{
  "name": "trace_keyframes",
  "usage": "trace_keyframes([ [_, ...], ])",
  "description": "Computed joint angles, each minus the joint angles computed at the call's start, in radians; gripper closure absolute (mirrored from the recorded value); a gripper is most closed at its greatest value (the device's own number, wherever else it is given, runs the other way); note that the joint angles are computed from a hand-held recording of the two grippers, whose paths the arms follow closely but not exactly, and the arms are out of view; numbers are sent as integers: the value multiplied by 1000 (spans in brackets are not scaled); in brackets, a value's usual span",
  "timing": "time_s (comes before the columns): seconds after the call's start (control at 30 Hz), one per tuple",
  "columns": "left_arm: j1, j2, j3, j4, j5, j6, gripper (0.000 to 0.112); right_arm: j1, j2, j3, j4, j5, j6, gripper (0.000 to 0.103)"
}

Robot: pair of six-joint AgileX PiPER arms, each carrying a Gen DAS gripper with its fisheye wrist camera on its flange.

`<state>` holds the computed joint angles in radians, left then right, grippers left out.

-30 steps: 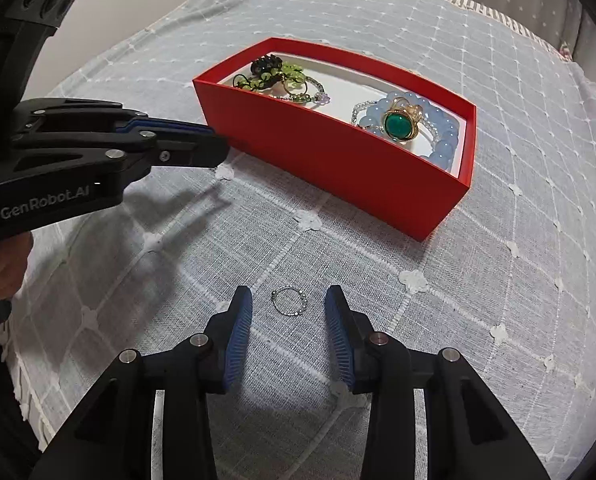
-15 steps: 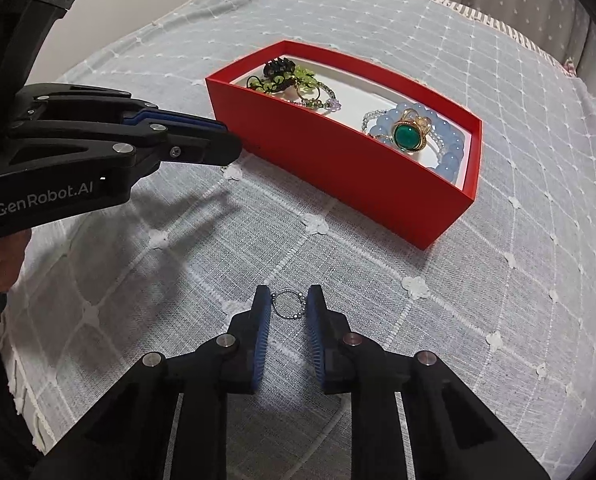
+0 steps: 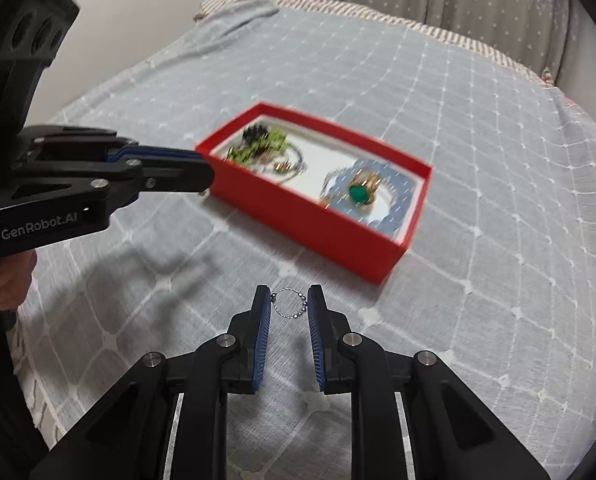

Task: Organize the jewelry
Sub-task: 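Carry both items into the red box and open both grippers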

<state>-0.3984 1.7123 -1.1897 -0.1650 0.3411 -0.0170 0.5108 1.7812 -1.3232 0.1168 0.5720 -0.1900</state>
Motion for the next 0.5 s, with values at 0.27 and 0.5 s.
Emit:
trace_keyframes([
  [0.27, 74, 61, -113, -104, 25, 64, 105, -74, 33, -97, 88, -33, 8, 83],
  [0.5, 99, 139, -193, -165, 38, 121, 105, -106, 168, -251, 294, -18, -92, 83],
])
